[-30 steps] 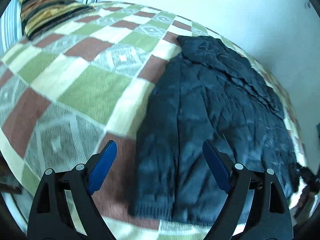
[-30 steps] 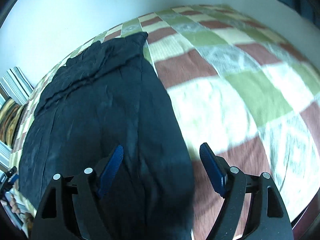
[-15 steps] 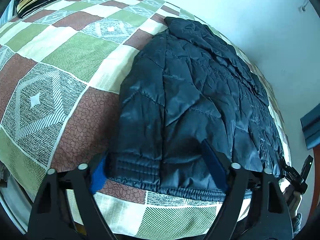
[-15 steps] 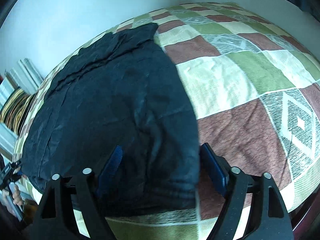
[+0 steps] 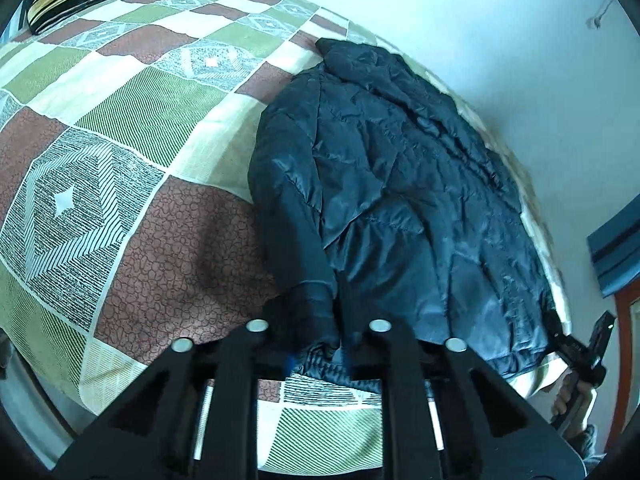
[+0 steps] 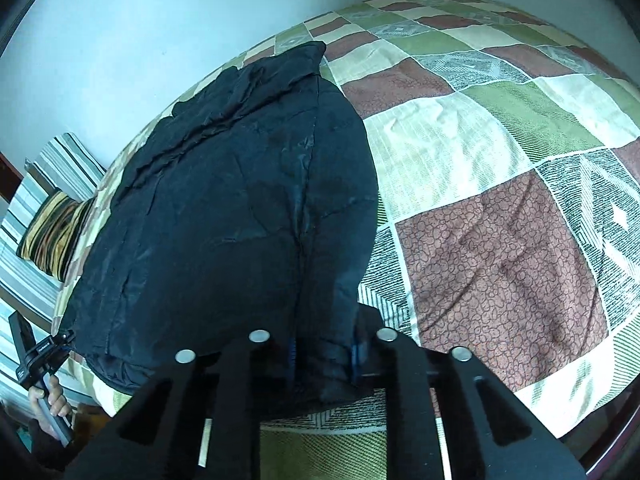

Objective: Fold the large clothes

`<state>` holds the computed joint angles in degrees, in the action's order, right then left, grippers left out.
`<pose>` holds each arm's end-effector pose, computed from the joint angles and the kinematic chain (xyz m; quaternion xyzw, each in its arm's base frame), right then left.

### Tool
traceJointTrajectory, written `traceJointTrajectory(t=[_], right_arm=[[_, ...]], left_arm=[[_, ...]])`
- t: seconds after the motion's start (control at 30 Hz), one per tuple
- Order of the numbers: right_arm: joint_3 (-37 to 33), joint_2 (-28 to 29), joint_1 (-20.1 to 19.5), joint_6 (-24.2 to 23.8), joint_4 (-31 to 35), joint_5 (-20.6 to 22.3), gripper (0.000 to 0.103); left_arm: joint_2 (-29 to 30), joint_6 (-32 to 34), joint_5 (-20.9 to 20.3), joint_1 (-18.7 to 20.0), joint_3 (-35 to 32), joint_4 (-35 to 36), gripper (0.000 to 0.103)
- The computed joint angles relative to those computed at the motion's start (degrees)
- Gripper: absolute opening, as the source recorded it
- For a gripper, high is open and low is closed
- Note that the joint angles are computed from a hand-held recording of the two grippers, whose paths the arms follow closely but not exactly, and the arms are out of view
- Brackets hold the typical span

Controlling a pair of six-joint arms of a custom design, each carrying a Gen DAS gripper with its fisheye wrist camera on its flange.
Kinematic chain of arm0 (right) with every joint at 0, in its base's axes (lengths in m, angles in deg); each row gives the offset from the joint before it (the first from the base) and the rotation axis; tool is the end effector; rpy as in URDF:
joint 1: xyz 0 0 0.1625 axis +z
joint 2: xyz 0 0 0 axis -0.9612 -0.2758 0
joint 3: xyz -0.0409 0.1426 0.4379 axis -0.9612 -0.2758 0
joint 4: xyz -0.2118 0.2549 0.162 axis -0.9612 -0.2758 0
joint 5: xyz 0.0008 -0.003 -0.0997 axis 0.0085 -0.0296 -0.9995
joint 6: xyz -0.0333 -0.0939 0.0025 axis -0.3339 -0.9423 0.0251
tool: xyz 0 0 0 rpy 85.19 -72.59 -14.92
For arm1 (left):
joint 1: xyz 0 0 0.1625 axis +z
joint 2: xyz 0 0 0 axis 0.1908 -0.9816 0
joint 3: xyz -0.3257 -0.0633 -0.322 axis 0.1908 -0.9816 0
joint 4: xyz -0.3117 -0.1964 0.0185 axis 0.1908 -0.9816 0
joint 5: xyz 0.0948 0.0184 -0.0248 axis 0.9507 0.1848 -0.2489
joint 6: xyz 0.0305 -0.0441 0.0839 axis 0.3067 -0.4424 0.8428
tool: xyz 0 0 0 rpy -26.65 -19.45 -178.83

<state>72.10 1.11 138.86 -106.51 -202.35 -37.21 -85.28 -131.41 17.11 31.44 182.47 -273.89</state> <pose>-0.1110 -0.5436 0.3351 0.0758 -0.9442 0.2704 0.1724 -0.1818 -0.4451 0.0757 -0.0743 0.9118 -0.3584 0.1862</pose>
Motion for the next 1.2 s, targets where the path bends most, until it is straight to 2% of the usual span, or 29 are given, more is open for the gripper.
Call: traceJointTrajectory(t=[0.23, 0.33, 0.47, 0.57, 0.67, 0.83, 1.03, 1.2], right_arm=[[0.13, -2.69, -1.20, 1.96, 4.87, 4.43, 0.012], [-0.23, -4.97, -1.85, 2.67, 9.23, 8.48, 0.012], [-2.72, -6.14, -1.84, 4.73, 14.49, 13.78, 0.011], [-6.75, -5.40, -1.15, 6.70, 18.66, 18.11, 0.011], [-11.49, -3.27, 0.37, 9.33, 20.85, 20.39, 0.011], [-20.37, 2.82, 3.23, 13.21, 21.95, 20.81, 0.011], [-34.08, 12.64, 6.67, 17.08, 24.81, 18.51, 0.011], [-49.72, 22.07, 9.09, 21.67, 31.97, 14.30, 0.011]], left_arm=[[-0.96, 1.07, 3.33, -4.14, 2.54, -3.58, 0.010], [-2.40, 1.04, 3.74, -5.87, 3.56, -6.24, 0.010], [-4.12, 3.71, 3.07, -5.89, 2.34, -9.61, 0.010], [-5.16, 8.01, 1.59, -4.19, -0.96, -10.28, 0.009], [-5.75, 12.05, 1.05, -1.98, -5.67, -7.84, 0.009], [-5.18, 19.21, -1.64, 3.79, -16.09, -4.42, 0.009], [-1.80, 22.05, -4.61, 11.02, -31.11, 5.38, 0.009], [3.08, 22.85, -5.82, 15.75, -44.16, 16.01, 0.009]])
